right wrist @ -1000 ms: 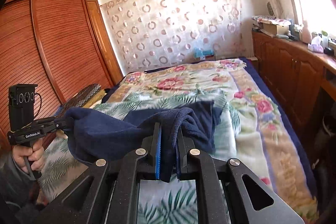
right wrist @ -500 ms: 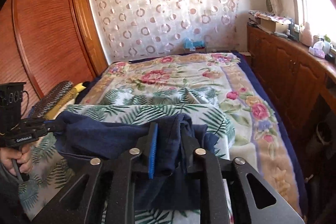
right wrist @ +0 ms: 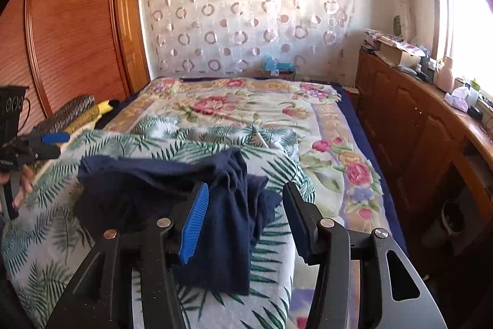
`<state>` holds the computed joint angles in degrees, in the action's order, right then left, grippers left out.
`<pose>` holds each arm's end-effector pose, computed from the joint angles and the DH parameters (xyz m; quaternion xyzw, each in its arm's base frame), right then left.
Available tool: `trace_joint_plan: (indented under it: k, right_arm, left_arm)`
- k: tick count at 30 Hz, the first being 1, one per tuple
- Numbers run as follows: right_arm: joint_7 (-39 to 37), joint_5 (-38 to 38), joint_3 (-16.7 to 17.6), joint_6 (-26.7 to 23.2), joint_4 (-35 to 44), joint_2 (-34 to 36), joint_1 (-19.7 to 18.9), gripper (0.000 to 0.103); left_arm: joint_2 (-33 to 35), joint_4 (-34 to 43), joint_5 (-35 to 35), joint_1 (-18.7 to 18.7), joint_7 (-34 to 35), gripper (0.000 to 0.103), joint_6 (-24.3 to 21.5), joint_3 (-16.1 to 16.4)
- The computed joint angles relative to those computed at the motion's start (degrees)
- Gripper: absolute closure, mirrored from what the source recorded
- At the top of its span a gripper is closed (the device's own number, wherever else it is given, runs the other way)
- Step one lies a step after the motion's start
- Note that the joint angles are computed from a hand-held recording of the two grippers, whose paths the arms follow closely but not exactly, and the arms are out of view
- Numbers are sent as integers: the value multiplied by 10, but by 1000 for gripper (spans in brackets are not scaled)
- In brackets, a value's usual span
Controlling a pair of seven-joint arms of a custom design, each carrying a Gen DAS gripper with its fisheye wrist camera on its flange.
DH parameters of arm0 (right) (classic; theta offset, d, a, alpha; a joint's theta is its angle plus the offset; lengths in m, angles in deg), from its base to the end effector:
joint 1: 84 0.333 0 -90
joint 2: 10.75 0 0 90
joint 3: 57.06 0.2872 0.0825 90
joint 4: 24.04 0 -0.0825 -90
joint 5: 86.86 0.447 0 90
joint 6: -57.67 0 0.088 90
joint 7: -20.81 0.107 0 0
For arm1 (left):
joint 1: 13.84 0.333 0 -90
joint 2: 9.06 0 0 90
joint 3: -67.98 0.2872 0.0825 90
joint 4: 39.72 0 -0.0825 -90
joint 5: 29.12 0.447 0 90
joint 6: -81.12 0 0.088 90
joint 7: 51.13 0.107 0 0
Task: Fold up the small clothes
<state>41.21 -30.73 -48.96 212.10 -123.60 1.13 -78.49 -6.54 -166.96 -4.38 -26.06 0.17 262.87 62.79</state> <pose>0.7055 0.1359 0.4791 -0.7944 0.3737 -0.2019 0.4342 0.5846 -0.2230 0.3911 -0.6152 0.6560 -0.3848 0.2074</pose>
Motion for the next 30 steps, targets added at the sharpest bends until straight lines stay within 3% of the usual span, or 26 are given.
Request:
trace_joint_plan:
  k: [6, 10, 14, 16, 18, 20, 23, 26, 30]
  right_arm:
    - [19, -61, -3, -30, 6, 4, 13, 51]
    - [26, -86, 4, -34, 29, 18, 16, 51]
    - [41, -111, 5, -57, 77, 45, 11, 51]
    - [53, -130, 8, -66, 115, 75, 8, 51]
    - [47, -133, 19, -94, 141, 92, -5, 78]
    - [44, -132, 25, -115, 170, 111, -15, 91]
    - [74, -129, 29, -133, 223, 149, -24, 93]
    - [176, -175, 12, -135, 272, 192, -14, 94]
    - [249, -210, 18, -124, 293, 215, -24, 94]
  left_arm:
    - [13, 2, -52, 4, 59, 17, -35, -19]
    - [34, 16, -152, 14, 157, 17, -45, -42]
    - [65, 52, -194, 4, 207, 17, -66, -37]
    - [84, 81, -171, -18, 196, 18, -87, -14]
    - [100, 102, -182, -17, 212, 18, -88, -16]
    - [112, 118, -196, -17, 224, 18, -90, -15]
    - [128, 139, -181, -39, 198, 17, -88, 14]
    - [141, 160, -107, -92, 111, 18, -114, 79]
    - [144, 156, -61, -92, 48, 18, -114, 92]
